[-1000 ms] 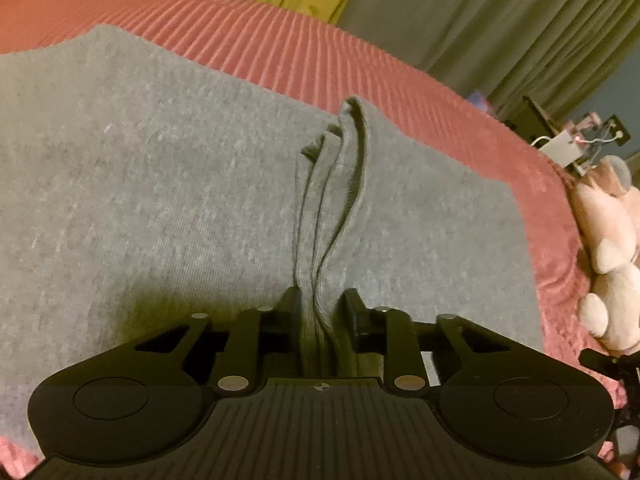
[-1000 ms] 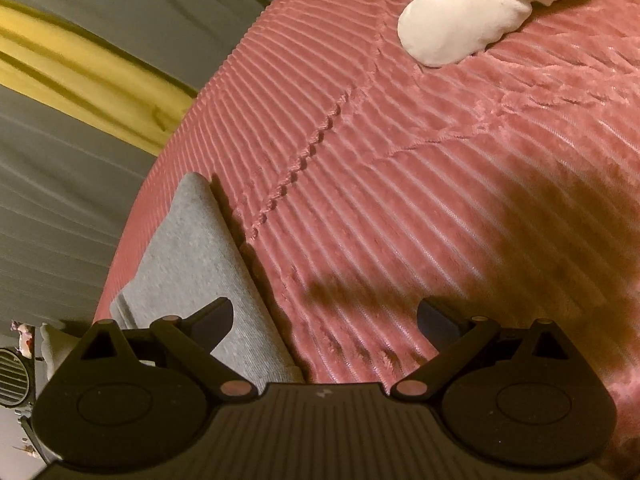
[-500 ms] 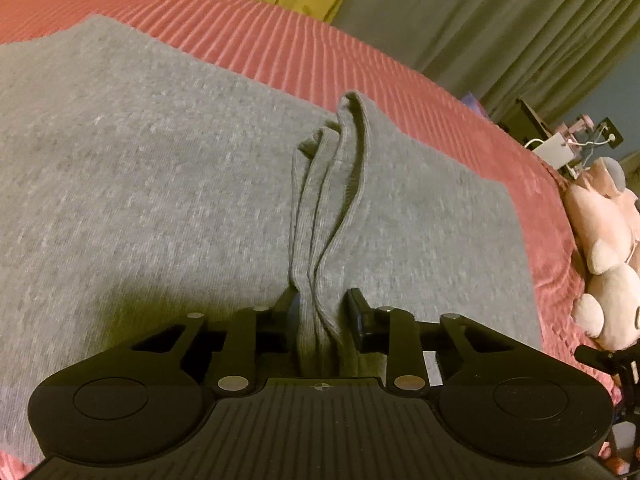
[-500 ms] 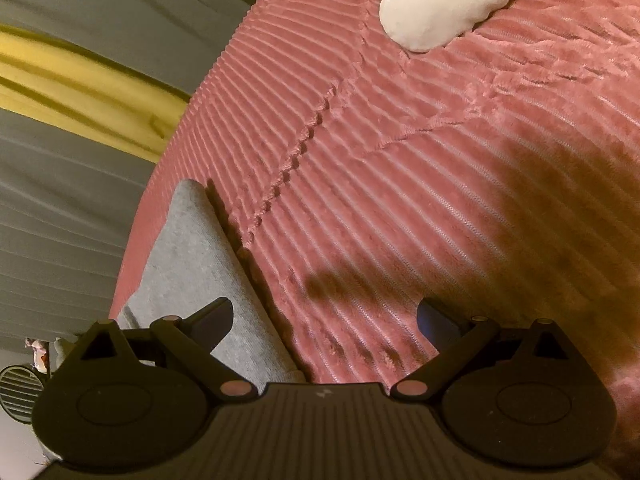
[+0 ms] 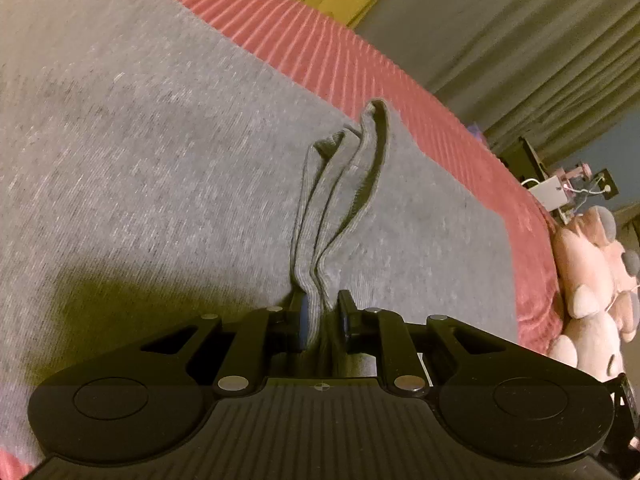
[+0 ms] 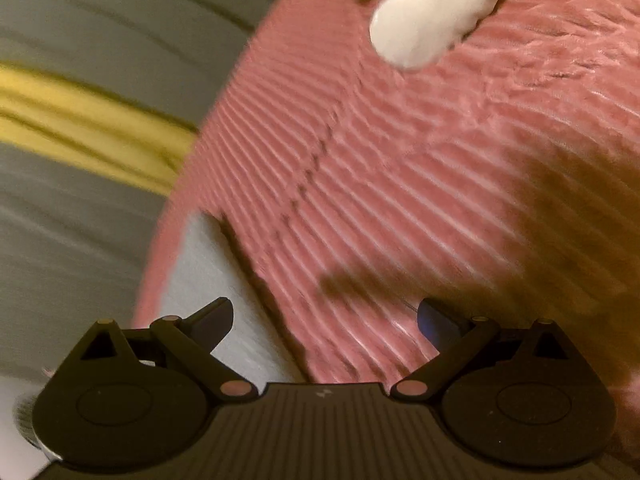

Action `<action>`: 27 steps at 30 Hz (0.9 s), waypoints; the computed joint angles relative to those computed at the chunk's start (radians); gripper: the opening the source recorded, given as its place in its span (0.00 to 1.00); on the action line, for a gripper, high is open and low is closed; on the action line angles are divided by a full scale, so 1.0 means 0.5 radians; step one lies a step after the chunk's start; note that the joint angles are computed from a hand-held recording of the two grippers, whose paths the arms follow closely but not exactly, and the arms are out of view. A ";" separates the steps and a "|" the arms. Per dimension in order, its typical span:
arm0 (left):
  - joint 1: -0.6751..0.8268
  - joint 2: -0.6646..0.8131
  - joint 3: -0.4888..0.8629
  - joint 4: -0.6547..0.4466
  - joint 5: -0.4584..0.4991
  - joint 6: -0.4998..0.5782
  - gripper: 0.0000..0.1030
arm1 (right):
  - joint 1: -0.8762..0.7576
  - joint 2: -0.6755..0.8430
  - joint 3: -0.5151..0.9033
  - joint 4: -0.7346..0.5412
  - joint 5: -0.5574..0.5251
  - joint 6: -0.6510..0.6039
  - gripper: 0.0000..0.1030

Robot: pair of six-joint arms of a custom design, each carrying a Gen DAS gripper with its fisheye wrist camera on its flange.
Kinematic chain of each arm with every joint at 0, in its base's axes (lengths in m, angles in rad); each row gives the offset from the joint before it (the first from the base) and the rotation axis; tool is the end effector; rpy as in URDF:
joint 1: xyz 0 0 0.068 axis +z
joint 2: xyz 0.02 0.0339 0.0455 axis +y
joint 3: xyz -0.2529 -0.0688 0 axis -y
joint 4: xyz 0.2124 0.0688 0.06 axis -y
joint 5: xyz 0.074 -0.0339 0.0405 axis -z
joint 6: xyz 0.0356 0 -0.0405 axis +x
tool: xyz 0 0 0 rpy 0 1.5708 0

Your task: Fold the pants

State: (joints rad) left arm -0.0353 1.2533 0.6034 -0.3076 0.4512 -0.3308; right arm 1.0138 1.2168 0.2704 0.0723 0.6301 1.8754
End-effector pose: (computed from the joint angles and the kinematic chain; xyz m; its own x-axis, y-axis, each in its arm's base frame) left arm 0.2068 -0.0228 0.1863 -0.8647 -0.2619 -0.4285 0.0018 0.8516 -0.5242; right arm 0.1083 0.1342 0.1347 -0.3420 0.9089 -0.2387 0.5325 0.3967 0.7477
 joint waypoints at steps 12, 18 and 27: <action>0.411 0.510 0.262 -0.170 0.603 0.230 0.18 | -0.214 0.167 0.184 -0.101 -0.237 -0.265 0.96; 0.344 0.347 0.216 -0.151 0.490 0.222 0.15 | -0.130 0.048 0.085 -0.071 -0.149 -0.127 0.96; 0.484 0.115 0.282 -0.354 0.619 0.324 0.15 | -0.050 -0.105 -0.009 -0.106 -0.074 -0.034 0.96</action>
